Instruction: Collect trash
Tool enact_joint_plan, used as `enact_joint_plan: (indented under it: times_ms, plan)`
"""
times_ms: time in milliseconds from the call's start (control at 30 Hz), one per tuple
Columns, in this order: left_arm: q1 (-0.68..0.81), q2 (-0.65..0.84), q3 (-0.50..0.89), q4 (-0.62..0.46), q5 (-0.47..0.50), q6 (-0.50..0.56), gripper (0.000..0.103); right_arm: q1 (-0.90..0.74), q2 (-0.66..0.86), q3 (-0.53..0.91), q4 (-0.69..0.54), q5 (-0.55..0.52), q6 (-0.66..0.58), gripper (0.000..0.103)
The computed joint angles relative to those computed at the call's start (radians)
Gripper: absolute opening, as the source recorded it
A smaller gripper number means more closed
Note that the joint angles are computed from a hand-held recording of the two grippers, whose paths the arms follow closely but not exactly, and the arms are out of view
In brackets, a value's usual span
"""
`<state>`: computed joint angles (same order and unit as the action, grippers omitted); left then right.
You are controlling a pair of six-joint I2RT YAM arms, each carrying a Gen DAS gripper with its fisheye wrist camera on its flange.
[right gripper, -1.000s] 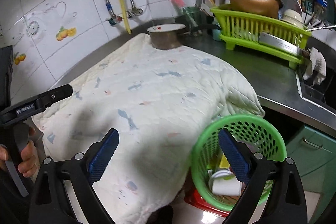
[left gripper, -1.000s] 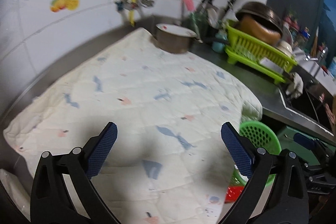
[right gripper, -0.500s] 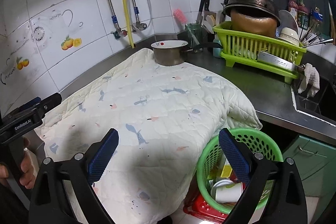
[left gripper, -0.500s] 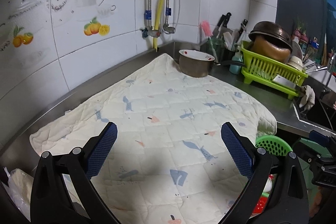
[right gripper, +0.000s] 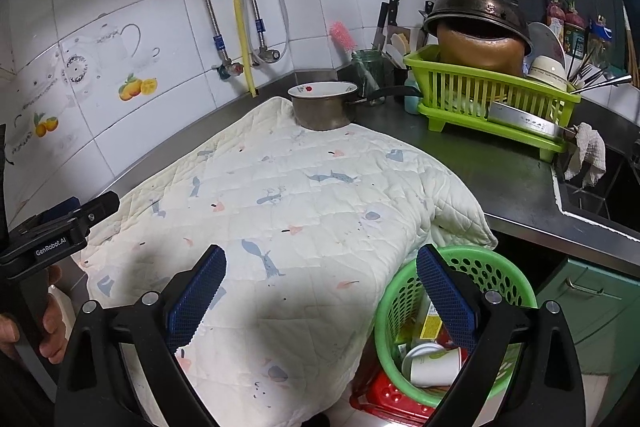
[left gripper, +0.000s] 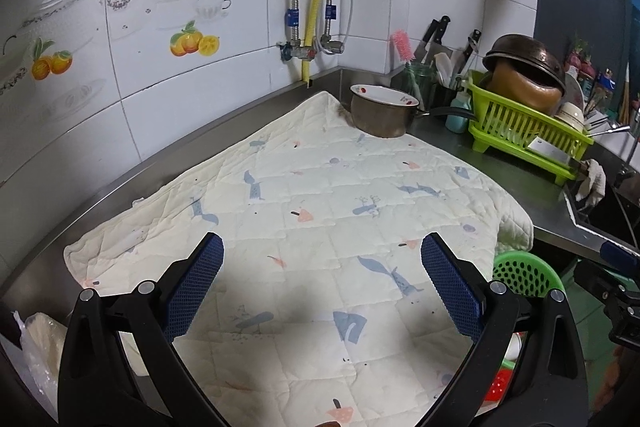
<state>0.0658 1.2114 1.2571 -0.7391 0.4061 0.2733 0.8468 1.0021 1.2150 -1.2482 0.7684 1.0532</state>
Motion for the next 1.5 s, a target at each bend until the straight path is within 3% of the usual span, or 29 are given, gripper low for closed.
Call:
enact_joint_plan:
  times_ms: [1500]
  plan:
    - [0.024,0.0,0.019,-0.028,0.014,0.015,0.098,0.034,0.031,0.042,-0.013,0.023,0.01,0.093]
